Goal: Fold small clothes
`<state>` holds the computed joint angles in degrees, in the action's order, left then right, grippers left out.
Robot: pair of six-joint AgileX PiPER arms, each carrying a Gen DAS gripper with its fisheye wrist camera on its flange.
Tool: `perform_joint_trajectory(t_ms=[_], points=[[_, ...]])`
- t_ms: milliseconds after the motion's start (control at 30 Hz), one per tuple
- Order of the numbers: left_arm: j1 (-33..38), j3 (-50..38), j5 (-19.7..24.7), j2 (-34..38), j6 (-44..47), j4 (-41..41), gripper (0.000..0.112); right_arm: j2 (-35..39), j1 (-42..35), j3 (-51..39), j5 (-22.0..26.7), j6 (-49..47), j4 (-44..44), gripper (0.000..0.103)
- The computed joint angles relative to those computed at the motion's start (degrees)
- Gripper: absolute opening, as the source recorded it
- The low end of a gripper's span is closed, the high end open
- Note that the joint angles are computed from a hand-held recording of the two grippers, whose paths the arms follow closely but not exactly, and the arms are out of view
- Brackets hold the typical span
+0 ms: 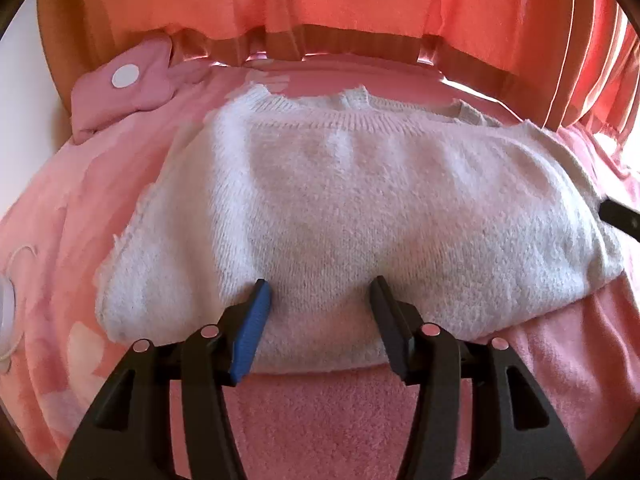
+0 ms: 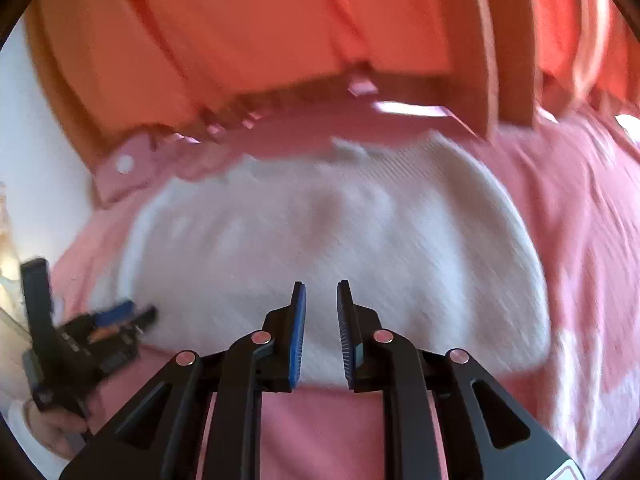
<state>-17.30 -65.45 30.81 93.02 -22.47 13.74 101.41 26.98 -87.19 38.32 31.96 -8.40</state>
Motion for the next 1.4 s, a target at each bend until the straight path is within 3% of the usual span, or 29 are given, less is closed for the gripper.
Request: perform_joint_trajectory(t_ms=[133, 200, 267, 333, 400, 500, 533, 600, 700, 800, 900, 1000, 1067, 1167, 1233, 1400], points=[[0.31, 0.01, -0.53, 0.17, 0.71, -0.96, 0.052, 12.81, 1.86, -13.62, 13.76, -3.14, 1.02, 0.015], [0.24, -0.21, -0.35, 0.27, 0.41, -1.1, 0.053, 11.44, 3.69, -13.82, 13.24, -1.63, -2.78, 0.018], [0.19, -0.51, 0.12, 0.32, 0.4, -1.23, 0.053, 8.84, 3.11, -11.89, 7.79, -3.5, 1.44, 0.018], [0.19, -0.58, 0.22, 0.29, 0.53, -1.61, 0.054, 8.77, 2.41, -13.76, 6.43, -7.13, 6.4, 0.018], [0.24, -0.44, 0.02, 0.26, 0.85, -1.47, 0.055, 12.81, 3.22, -20.2, 9.93, -9.9, 7.05, 0.018], [0.65, -0.18, -0.31, 0.12, 2.5, -2.56, 0.055, 24.17, 3.5, -32.67, 20.86, -13.55, 9.21, 0.018], [0.88, -0.15, -0.38, 0.12, 3.13, -3.22, 0.056, 25.56, 4.04, -34.49, 21.68, -12.66, 7.53, 0.018], [1.23, -0.17, -0.39, 0.02, 4.2, -4.42, 0.056, 23.63, 5.35, -33.16, 20.13, -11.21, 4.07, 0.018], [2.2, -0.06, -0.38, -0.53, 7.18, -7.86, 0.06, 19.65, 4.12, -28.3, 12.19, -13.64, 10.18, 0.018], [3.3, 0.9, -1.33, -1.8, 10.58, -12.42, 0.069, 27.53, 4.37, -36.5, 18.7, -14.3, 9.54, 0.017], [5.45, 2.29, -2.73, -3.85, 14.25, -17.9, 0.073, 28.48, 5.77, -39.27, 19.58, -12.85, 6.16, 0.017], [11.3, 5.58, -5.71, -7.68, 17.17, -27.11, 0.089, 31.31, 5.18, -44.02, 21.83, -13.24, 6.37, 0.018], [17.1, 8.35, -7.11, -9.42, 17.5, -33.6, 0.09, 30.87, 5.65, -43.07, 21.4, -11.76, 5.87, 0.018], [24.23, 8.09, -3.24, -6.82, 13.88, -37.88, 0.09, 29.33, 6.1, -40.14, 19.89, -10.82, 5.11, 0.018], [26.83, 7.45, -1.21, -4.53, 17.57, -44.36, 0.09, 27.4, 6.72, -36.78, 18.29, -9.69, 4.45, 0.018], [25.5, 7.36, -3.53, -3.36, 21.43, -48.35, 0.089, 26.33, 6.87, -34.69, 16.87, -8.95, 4.66, 0.018]])
